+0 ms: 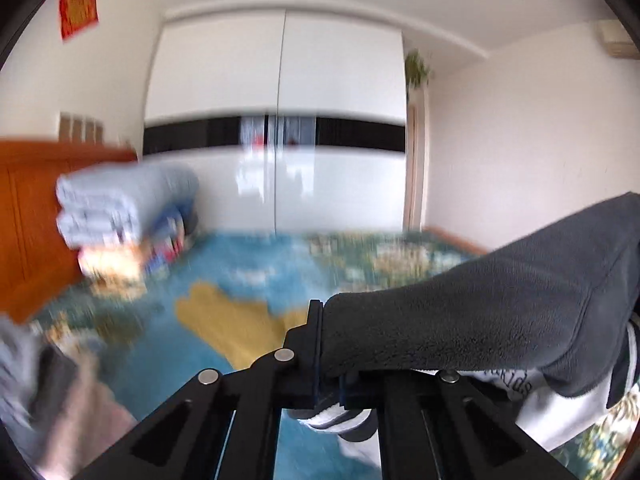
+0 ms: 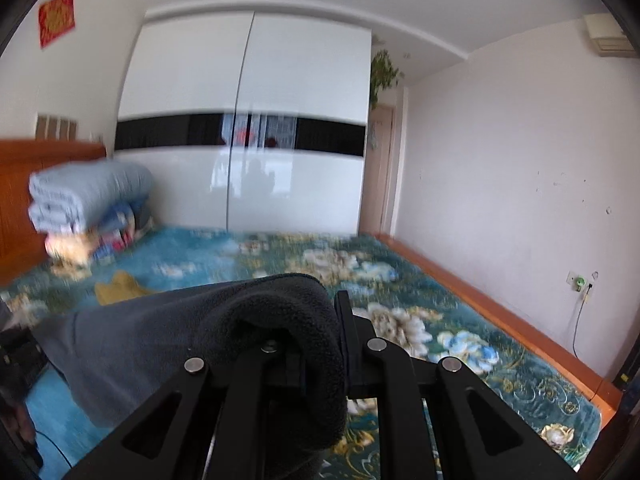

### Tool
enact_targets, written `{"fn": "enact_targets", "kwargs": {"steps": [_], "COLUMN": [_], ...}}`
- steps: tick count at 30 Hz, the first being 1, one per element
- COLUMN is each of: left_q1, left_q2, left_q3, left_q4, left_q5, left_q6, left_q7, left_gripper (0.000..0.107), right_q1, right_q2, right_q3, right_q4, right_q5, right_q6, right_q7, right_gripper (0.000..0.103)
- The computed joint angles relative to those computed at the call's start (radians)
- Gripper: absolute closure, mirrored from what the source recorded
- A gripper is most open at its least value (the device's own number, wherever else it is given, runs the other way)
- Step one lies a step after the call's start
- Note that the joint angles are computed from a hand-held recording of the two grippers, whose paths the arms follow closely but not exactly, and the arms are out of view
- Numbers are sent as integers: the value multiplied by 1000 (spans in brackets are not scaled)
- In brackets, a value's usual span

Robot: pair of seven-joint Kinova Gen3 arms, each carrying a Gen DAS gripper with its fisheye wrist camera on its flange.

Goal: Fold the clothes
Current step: 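Grasp the jacket edge with the right gripper while the left gripper grasps another edge, lift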

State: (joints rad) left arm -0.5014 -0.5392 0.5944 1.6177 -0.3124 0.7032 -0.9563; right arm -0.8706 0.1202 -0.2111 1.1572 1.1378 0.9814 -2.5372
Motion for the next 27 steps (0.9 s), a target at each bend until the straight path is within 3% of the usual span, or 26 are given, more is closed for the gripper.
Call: {"fn": "enact_targets", "kwargs": {"steps": [4,8,12,15,18,21,23,27], "left_q1": [103,253,306,319,335,361,399,446], "left_q2": [-99,-142,-130,-97,-30,75,145,274], "left_q3": [-143,-275,-331,-365,-399,-442,-493,-539], "left_q4": [-87,-224,-343,-367,-331,-234,-150,-51], "left_q5": [3,55,98,145,199,249,293,344], "left_q6": [10,97,210,295,381,434,426,409], "left_q7": [-104,-258,-373,-424,-439,-416,-403,-386], "left_gripper": [102,101,101,98,98,98,98,98], "right_q1": [-139,-103,-101,-83,35,145,216,333], "right_q2": [-64,-120,-130,-84,9,135,217,336], "right_q3": [28,-142,-231,-274,-412,-551,-629,-686], "right_q4": [4,19,-23,-136,-250,-378,-433,-430], "right_q5": [163,325,431,389,295,173,92,-71], "right_q6": [51,108,118,117,167,277,347,388], "right_q7": [-33,-24,25,147,269,391,449,429], "right_gripper": [91,91,91,90,87,87,87,87]}}
